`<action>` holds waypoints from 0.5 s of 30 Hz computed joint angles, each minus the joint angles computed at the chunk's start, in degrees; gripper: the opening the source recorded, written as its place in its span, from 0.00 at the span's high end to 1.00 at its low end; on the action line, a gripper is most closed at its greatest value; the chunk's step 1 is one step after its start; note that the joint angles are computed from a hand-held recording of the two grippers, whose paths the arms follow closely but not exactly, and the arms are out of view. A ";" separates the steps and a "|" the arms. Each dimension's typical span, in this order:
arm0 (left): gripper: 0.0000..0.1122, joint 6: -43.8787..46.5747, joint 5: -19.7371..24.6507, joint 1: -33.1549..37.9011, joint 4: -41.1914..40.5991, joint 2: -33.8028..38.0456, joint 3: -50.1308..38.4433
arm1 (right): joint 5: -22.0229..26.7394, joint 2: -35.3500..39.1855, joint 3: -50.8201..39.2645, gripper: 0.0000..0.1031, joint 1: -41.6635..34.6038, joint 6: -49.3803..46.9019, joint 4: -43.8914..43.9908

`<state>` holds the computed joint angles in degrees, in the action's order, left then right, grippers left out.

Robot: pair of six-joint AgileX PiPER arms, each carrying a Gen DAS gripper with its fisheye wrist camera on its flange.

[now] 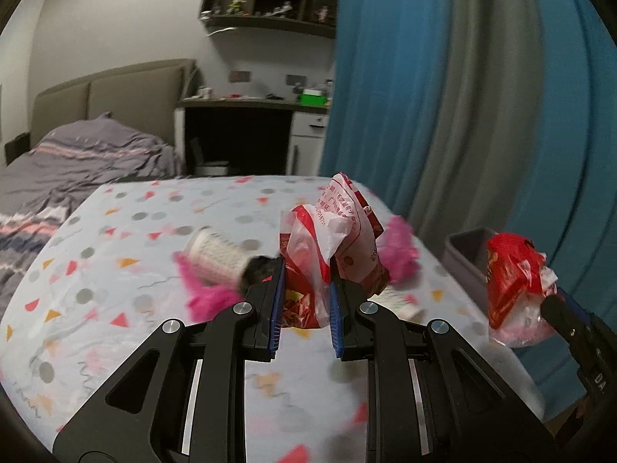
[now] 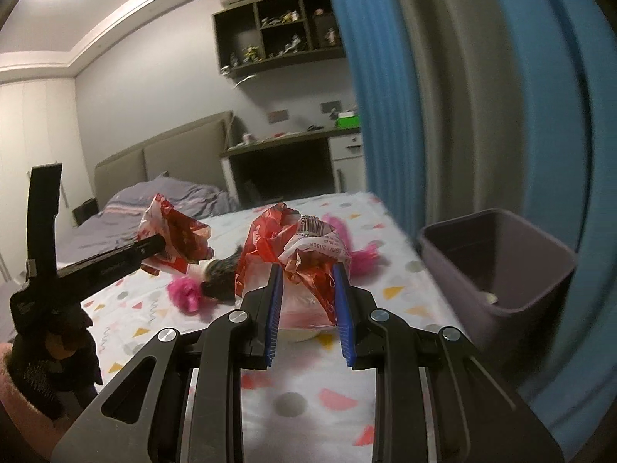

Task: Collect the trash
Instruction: 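Carry the red bag and red-white bag with both tools over the grey bin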

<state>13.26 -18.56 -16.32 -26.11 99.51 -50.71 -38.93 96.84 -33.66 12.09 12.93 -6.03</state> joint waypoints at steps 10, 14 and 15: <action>0.83 14.17 1.07 -9.50 -13.45 4.06 -7.98 | -2.40 -3.40 2.97 0.74 -9.39 2.35 -3.23; 0.83 20.69 1.34 -12.64 -19.42 6.37 -11.96 | -3.19 -3.05 2.58 0.74 -13.12 3.43 -5.15; 0.83 22.34 1.60 -13.31 -20.80 7.17 -13.27 | -3.43 -2.83 2.40 0.74 -14.00 3.76 -5.64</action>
